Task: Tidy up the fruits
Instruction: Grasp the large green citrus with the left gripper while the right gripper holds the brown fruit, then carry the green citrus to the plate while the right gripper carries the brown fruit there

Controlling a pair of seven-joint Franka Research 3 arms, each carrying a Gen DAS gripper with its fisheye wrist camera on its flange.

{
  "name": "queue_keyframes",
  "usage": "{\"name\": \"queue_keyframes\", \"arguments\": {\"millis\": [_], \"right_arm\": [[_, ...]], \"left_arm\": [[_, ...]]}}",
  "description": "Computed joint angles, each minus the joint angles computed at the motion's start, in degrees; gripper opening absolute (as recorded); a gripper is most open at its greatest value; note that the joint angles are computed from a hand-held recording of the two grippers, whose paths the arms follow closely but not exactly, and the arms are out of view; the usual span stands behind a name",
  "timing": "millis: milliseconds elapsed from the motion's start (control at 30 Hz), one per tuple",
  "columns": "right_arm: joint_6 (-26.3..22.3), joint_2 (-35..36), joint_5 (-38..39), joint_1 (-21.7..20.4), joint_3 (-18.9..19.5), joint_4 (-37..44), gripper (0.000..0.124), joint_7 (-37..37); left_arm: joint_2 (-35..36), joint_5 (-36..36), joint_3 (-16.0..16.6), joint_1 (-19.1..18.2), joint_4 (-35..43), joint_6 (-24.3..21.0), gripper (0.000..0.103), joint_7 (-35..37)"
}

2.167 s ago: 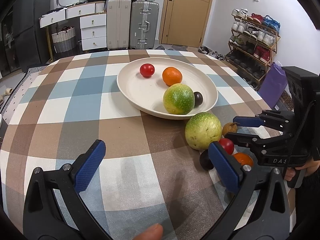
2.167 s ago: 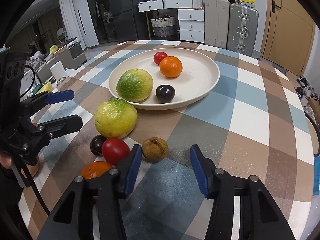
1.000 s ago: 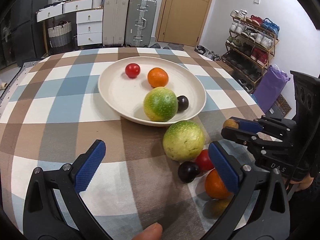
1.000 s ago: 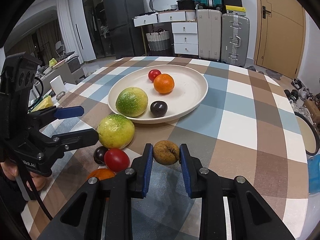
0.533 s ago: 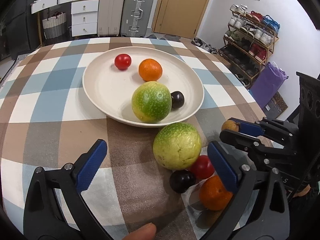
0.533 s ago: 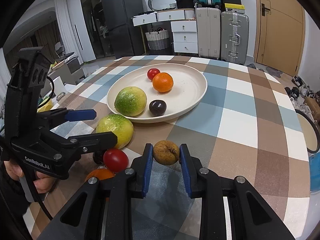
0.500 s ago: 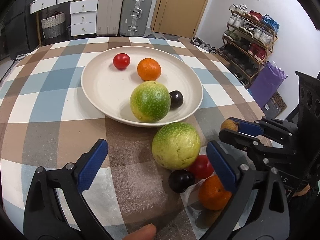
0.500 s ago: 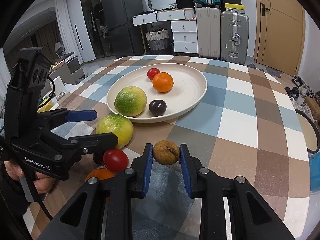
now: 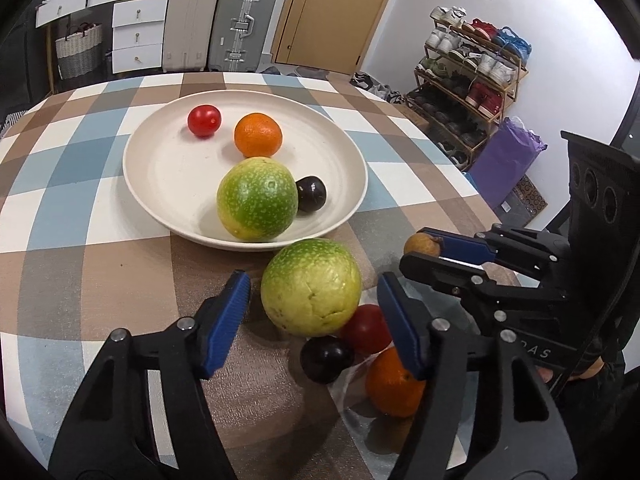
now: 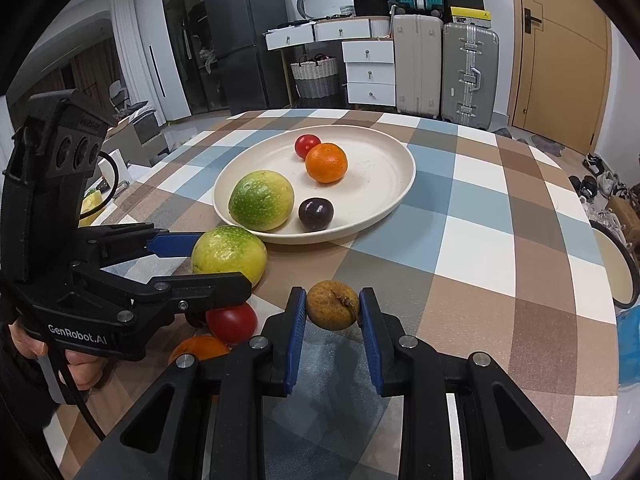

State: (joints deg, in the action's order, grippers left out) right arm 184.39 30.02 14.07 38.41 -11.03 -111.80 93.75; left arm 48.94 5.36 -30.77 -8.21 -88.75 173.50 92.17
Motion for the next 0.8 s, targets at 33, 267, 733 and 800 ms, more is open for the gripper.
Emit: {"name": "queue_keyframes", "arguments": {"millis": [33, 267, 733, 800], "right_arm": [[0.1, 0.0, 0.0, 0.2, -0.2, 0.0, 0.028, 0.0], [-0.1, 0.1, -0.1, 0.9, -0.9, 0.1, 0.028, 0.1], [0.7, 0.0, 0.1, 0.5, -0.2, -0.3, 0.028, -0.9], [1.0, -0.1, 0.4, 0.9, -0.6, -0.5, 0.028, -0.9]], "left_arm": [[0.0, 0.1, -0.2, 0.1, -0.1, 0.2, 0.063, 0.2], [-0.6, 0.6, 0.6, -0.6, -0.8, 0.8, 0.047, -0.7], [-2.7, 3.1, -1.4, 2.9, -6.8, 7.9, 0.047, -3.4], [-3.5, 4.4, -0.8, 2.8, -7.9, 9.3, 0.047, -4.9]]}}
